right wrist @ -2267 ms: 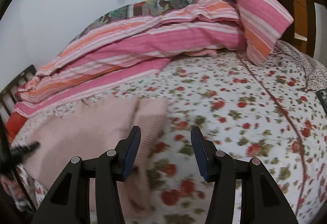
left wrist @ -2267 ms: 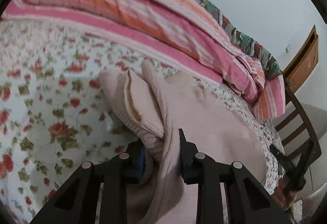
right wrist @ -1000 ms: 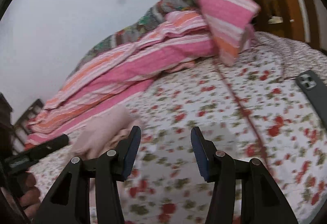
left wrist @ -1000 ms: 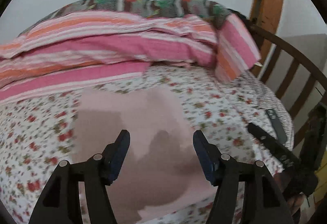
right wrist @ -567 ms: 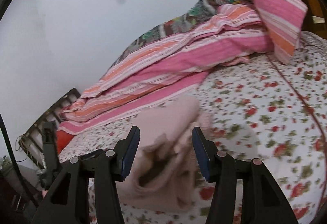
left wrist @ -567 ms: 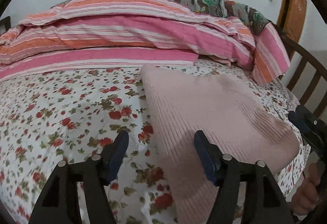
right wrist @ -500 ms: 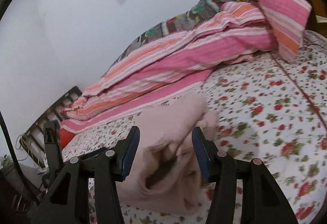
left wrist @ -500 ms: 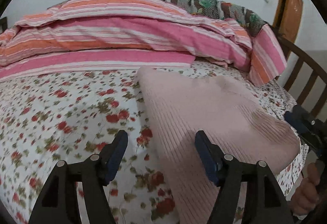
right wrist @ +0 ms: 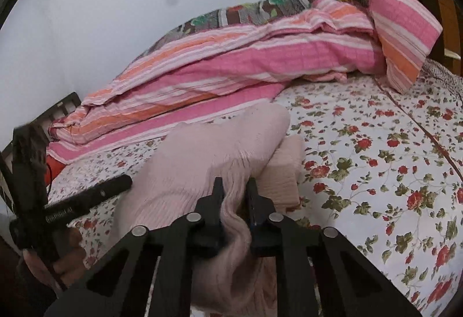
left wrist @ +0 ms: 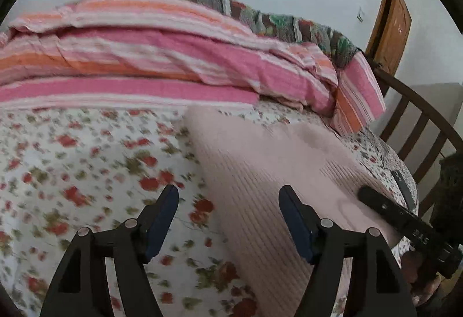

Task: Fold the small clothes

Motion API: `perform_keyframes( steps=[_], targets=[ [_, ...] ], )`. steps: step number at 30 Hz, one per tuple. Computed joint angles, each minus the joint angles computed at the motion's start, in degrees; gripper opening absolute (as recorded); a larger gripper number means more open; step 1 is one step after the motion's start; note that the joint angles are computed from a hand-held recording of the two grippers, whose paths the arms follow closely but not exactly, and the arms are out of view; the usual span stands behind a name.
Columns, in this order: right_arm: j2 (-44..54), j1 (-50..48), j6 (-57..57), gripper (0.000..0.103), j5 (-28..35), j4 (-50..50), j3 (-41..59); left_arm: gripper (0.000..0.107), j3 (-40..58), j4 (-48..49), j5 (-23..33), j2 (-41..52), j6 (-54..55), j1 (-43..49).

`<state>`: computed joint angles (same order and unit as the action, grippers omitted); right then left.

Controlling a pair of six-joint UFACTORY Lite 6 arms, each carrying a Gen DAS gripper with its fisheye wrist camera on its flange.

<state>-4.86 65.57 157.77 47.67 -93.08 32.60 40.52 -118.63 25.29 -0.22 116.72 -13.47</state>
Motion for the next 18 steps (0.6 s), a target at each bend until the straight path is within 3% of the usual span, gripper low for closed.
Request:
perform_keyframes(
  steps=[5, 7, 10, 13, 15, 16, 17, 18],
  targets=[
    [-14.19, 5.14, 7.44, 0.011, 0.93, -3.36, -8.95, 0.070, 0.76, 10.05, 5.38, -0.08, -11.68, 4.96],
    [-13.13, 4.96, 3.91, 0.011, 0.26, 2.66, -7.87, 0.070, 0.73, 10.48, 4.93, -0.62, -11.68, 4.59],
    [-6.76, -0.08, 1.01, 0.011, -8.47, 8.27, -5.95, 0.070, 1.53, 12.20, 4.31, 0.03, -12.97, 3.90],
    [-6.60, 1.86, -3.18, 0.015, -5.80, 12.12, -4.60, 0.070, 2.78, 14.99, 3.86, 1.27, -16.03, 3.55],
    [-8.71, 2.64, -8.09, 0.032, -3.27, 14.81, -3.58, 0.070, 3.07, 15.67, 3.69, 1.29, -16.94, 3.54],
    [-9.44, 2.00, -10.74, 0.052, -2.73, 15.71, -2.79, 0.070, 3.22, 16.06, 3.89, 1.26, -17.31, 3.70],
    [-9.89, 1.10, -12.62, 0.062, -2.97, 16.07, -2.43, 0.070, 3.32, 16.11, 4.13, 1.21, -17.36, 3.91],
    [-9.99, -0.25, -14.65, 0.062, -3.55, 16.38, -1.78, 0.070, 3.45, 16.06, 4.19, 1.15, -17.42, 4.16]
  ],
)
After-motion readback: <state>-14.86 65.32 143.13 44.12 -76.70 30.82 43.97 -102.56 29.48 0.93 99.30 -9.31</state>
